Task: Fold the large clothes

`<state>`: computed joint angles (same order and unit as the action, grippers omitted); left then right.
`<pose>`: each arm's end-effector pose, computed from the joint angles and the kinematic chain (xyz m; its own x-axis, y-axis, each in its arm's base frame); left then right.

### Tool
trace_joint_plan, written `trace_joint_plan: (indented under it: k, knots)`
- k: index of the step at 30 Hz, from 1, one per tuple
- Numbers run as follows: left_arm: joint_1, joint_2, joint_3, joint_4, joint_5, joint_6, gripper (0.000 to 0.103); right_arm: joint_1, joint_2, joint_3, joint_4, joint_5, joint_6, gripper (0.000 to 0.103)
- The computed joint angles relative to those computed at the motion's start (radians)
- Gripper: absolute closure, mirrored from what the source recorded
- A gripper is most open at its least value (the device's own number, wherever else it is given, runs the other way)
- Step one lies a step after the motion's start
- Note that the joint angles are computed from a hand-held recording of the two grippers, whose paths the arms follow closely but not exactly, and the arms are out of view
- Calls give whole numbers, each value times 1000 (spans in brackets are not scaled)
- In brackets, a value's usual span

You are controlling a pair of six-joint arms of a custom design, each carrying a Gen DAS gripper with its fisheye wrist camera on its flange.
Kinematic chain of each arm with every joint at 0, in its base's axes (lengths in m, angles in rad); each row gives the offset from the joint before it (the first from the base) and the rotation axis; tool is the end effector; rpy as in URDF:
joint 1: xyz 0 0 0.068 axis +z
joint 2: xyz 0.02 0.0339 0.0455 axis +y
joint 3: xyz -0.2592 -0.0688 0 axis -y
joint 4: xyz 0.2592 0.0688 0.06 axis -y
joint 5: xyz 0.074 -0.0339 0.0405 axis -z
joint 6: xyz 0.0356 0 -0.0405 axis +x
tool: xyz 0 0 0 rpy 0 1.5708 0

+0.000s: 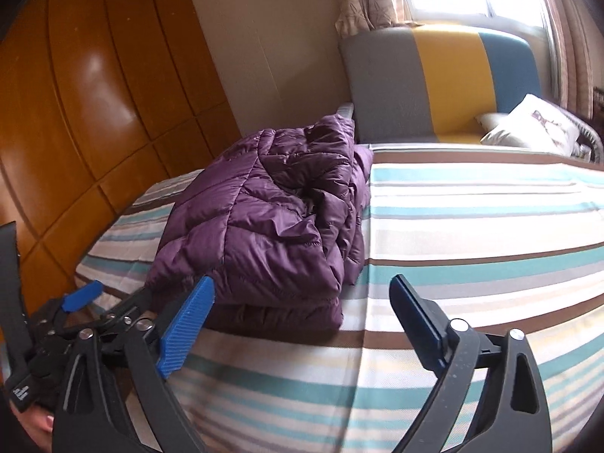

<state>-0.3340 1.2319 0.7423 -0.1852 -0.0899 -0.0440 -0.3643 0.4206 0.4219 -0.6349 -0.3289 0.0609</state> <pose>0.2620 -0.0875 0.2206 -0.6011 0.1622 -0.7825 0.2341 0.9720 0.0217 0.1249 -0.0353 0.2159 -0.5465 0.2700 -0.7928 0.1275 0.9624 0.2399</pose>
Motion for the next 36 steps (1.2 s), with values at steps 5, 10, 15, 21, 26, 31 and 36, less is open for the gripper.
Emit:
trace_joint_plan:
  k: [5, 10, 15, 21, 26, 31, 36]
  knots:
    - [29, -114, -45, -28, 2, -34, 2, 18, -113, 8, -110, 36, -21, 3]
    - [41, -184, -70, -62, 5, -48, 2, 37, -204, 12, -177, 88, -9, 3]
    - [36, -226, -90, -80, 7, -46, 2, 161, -219, 24, -180, 223, 22, 3]
    - [31, -254, -100, -82, 0, -44, 2, 219, -221, 29, -180, 293, 40, 3]
    - [30, -257, -103, -86, 5, -51, 2, 223, -223, 31, -184, 293, 39, 3]
    - [18, -261, -106, -84, -8, -48, 2, 223, -217, 32, -181, 290, 48, 3]
    - [17, -260, -107, -85, -7, -49, 2, 221, -208, 28, -178, 288, 51, 3]
